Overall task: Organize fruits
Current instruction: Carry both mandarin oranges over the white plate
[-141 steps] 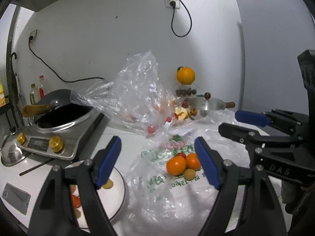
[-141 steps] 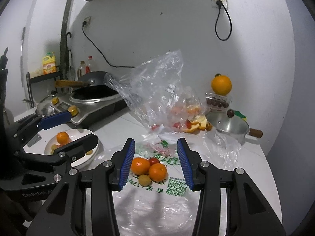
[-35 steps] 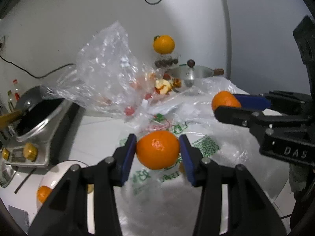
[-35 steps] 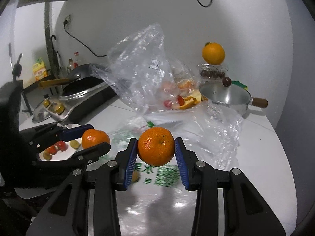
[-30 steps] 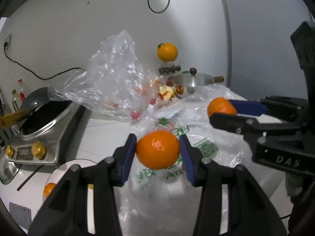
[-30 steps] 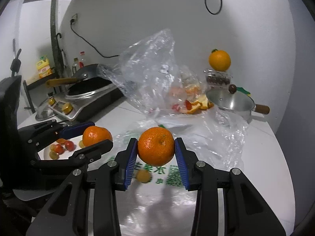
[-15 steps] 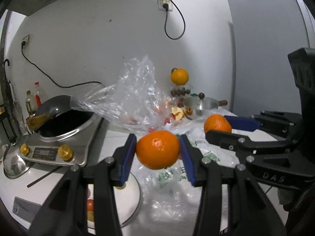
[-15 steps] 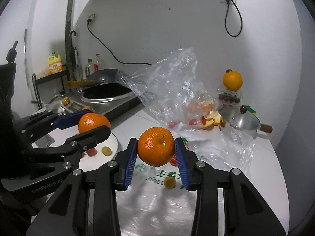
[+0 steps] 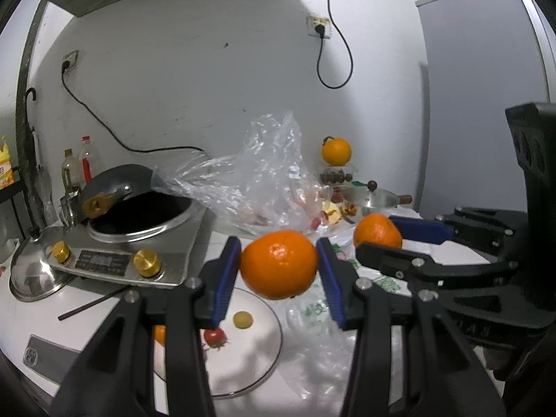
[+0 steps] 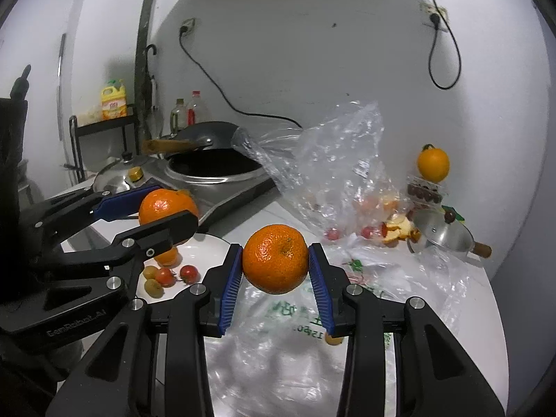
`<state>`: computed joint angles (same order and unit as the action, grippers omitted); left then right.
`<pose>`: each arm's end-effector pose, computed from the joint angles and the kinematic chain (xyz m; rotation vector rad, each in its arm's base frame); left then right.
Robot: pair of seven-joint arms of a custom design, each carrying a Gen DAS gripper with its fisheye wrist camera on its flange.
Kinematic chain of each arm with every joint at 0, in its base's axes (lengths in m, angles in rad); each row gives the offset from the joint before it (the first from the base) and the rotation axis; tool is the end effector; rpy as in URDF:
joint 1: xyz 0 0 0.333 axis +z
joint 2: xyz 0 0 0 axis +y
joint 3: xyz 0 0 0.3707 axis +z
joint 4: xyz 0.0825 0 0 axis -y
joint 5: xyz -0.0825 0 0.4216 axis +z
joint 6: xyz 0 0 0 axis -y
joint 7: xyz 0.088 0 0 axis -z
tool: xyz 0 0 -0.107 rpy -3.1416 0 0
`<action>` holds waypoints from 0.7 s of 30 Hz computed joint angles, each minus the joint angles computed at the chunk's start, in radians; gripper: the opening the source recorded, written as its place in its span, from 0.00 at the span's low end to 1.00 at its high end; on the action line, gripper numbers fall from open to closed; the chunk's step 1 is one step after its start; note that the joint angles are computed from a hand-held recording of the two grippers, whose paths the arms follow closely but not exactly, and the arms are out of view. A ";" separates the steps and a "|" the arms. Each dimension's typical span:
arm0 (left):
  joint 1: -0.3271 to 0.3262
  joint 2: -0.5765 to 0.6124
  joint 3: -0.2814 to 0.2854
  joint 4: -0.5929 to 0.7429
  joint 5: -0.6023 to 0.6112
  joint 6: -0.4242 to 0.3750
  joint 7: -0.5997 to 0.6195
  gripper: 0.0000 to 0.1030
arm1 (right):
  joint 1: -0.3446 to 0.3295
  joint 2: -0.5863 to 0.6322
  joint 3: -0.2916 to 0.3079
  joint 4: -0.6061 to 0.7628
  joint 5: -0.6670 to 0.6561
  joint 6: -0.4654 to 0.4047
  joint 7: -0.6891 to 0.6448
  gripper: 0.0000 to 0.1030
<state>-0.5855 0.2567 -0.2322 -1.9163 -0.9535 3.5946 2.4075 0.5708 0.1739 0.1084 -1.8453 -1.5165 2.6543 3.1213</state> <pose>0.5346 -0.3964 0.5252 -1.1467 1.8076 -1.3085 0.5177 0.4475 0.5191 -1.7467 1.2536 -0.9933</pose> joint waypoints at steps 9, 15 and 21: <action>0.094 -0.046 -0.024 -0.115 0.165 0.020 -0.202 0.44 | 0.046 0.085 -0.011 0.099 0.046 -0.012 -0.069 0.39; 0.133 -0.068 -0.017 -0.170 0.227 0.034 -0.289 0.44 | 0.087 0.149 -0.032 0.175 0.096 -0.010 -0.143 0.39; 0.157 -0.072 0.000 -0.199 0.233 0.032 -0.314 0.44 | 0.123 0.213 -0.062 0.241 0.163 0.002 -0.209 0.39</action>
<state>-0.4286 0.1845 -0.2323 -2.1156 -0.7207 3.6261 2.0934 0.6939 0.3864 0.0460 -1.6045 -1.3534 2.6567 2.9127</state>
